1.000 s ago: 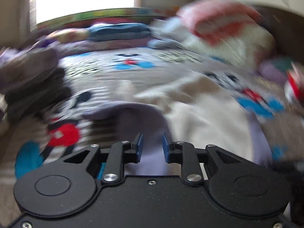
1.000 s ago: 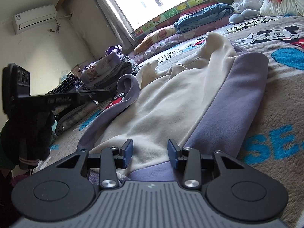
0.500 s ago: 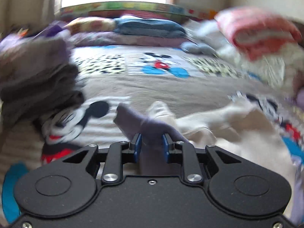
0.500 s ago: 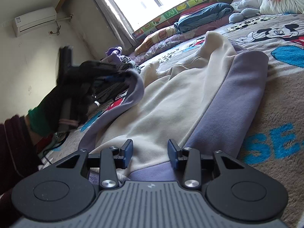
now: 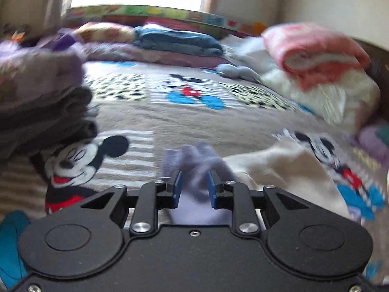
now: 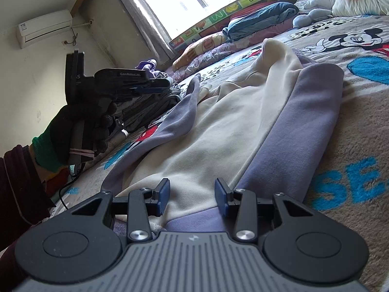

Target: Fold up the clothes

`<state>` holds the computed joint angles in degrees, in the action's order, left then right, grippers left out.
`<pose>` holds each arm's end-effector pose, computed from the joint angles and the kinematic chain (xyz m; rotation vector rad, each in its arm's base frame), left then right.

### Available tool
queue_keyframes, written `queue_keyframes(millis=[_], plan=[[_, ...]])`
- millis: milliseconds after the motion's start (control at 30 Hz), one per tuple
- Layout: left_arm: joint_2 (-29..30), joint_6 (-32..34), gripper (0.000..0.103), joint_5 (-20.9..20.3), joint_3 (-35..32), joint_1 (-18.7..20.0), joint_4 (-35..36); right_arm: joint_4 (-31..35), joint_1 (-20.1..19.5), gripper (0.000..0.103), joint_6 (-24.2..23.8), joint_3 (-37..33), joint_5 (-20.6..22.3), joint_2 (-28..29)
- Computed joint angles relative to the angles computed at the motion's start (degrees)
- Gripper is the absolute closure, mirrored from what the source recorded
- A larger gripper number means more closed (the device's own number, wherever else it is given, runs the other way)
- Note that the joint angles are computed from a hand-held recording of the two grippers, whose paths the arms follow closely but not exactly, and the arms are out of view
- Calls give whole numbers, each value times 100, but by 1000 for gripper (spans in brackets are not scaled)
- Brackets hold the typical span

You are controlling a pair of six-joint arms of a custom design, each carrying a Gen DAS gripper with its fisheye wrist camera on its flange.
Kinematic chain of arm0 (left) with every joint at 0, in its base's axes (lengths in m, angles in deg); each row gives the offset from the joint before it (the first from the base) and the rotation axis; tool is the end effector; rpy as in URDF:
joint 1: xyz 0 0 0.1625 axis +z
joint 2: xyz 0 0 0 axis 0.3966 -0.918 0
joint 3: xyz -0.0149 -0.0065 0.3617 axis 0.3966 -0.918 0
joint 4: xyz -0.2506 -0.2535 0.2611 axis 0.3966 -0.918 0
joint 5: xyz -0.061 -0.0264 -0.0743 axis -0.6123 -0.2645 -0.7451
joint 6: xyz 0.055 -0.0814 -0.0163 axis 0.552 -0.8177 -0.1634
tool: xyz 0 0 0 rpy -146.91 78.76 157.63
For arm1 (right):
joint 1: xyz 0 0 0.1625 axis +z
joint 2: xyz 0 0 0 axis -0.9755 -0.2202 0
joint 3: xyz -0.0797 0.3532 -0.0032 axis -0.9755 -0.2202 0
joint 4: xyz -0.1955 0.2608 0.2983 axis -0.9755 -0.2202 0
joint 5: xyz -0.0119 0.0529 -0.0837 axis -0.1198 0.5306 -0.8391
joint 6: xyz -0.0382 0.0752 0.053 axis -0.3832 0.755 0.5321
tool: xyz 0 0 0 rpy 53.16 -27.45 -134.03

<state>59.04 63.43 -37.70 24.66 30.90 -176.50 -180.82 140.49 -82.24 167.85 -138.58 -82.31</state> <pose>-0.2742 -0.7148 0.0489 0.5900 2.3861 -1.1703 -0.0647 -0.5322 0.2411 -0.6209 2.7770 -1.2310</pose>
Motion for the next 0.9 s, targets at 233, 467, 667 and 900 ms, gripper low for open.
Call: queue_keyframes(millis=[233,467,667,900], plan=[[245,-883,74,-408,-669,359,969,31,-20,61,-3,-5,38,-3],[562,-1117,60,-607,-1141,560,1283,98,-56,61,6,-36,139,20],[687,-1042,87,-677,-1210,577,972,195,-97,61,6,-46,240,17],[389,-651,98,-386,-745,343,341,219,-104,61,21,-56,266,23]])
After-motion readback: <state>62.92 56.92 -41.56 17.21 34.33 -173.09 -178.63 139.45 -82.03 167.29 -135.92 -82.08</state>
